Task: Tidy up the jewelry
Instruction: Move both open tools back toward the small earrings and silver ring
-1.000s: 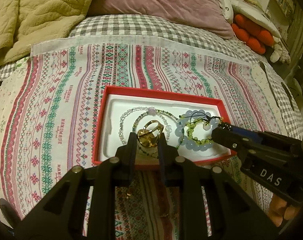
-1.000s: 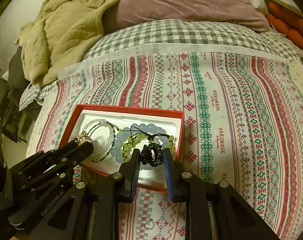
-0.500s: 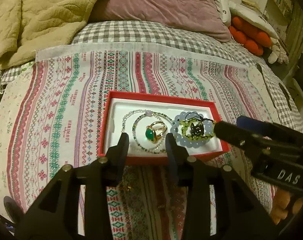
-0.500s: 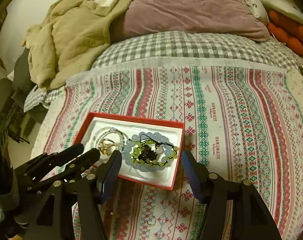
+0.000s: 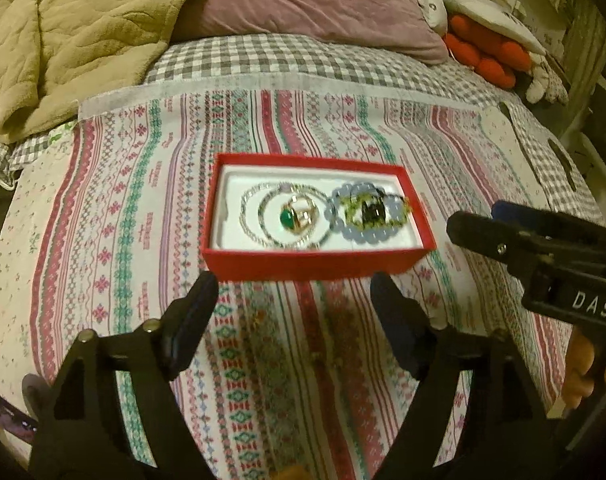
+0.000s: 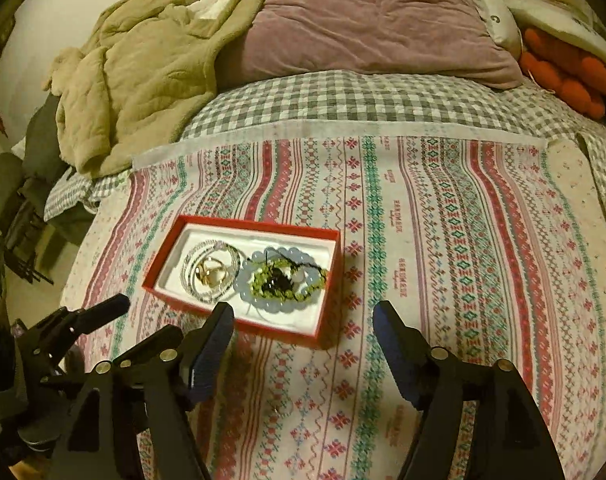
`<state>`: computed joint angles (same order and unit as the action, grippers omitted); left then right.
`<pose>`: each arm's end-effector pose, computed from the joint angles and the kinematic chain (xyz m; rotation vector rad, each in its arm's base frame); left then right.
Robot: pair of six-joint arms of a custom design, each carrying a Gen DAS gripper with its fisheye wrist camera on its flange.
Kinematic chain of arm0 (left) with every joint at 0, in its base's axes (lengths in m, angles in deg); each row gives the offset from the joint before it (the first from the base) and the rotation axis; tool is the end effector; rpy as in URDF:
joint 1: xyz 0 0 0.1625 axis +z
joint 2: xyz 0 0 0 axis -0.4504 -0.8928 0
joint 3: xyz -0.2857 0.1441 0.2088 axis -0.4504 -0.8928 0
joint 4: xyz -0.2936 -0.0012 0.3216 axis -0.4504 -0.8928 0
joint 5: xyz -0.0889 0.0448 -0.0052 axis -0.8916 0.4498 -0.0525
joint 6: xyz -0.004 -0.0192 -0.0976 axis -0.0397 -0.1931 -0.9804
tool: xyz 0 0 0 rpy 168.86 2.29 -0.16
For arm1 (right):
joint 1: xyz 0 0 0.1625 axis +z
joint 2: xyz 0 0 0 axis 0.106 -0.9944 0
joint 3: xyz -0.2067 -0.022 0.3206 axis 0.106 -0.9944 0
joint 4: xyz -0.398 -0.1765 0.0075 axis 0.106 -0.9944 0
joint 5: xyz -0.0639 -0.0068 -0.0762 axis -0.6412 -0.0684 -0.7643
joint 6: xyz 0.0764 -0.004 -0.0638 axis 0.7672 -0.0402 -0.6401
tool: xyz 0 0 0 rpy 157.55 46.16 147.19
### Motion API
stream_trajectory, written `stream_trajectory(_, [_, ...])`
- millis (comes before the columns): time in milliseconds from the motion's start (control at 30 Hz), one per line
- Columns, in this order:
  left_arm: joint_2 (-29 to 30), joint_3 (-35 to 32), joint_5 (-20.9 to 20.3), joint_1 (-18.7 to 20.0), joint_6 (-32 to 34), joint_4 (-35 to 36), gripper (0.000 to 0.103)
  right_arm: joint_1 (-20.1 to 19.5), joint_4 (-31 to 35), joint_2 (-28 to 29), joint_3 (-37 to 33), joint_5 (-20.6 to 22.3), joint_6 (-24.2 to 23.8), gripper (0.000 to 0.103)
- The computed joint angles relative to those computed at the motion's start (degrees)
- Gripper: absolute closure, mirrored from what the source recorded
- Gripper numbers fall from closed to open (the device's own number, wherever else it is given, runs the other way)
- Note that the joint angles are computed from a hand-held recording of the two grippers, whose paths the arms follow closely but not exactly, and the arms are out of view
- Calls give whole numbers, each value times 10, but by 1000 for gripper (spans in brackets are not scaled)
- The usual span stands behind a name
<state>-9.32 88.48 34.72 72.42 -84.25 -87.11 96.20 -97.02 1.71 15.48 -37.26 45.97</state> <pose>-0.3796 -0.6810 0.1633 0.4423 2.3987 -0.6459 0.2396 -0.7102 0.3368 0.4829 -2.4796 0.6398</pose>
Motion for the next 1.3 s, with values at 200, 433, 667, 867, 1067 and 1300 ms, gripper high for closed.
stream_trajectory(200, [-19, 22, -12, -2, -33, 32, 19, 2, -15, -18, 31, -25, -28, 22])
stream_trajectory(433, [-39, 50, -6, -8, -26, 33, 8, 1, -38, -36, 64, -42, -58, 13])
stream_trajectory(667, [-60, 81, -3, -6, -26, 41, 3, -4, -61, -49, 98, -62, -101, 8])
stream_trajectory(867, [-73, 99, -9, -1, -32, 50, 3, -8, -66, -60, 125, -69, -129, 0])
stream_trajectory(1067, [-77, 112, -1, 2, -40, 75, 3, -10, -53, -61, 145, -93, -150, 0])
stream_trajectory(1300, [-73, 126, 7, 9, -40, 95, 3, -15, -24, -54, 157, -97, -140, 0])
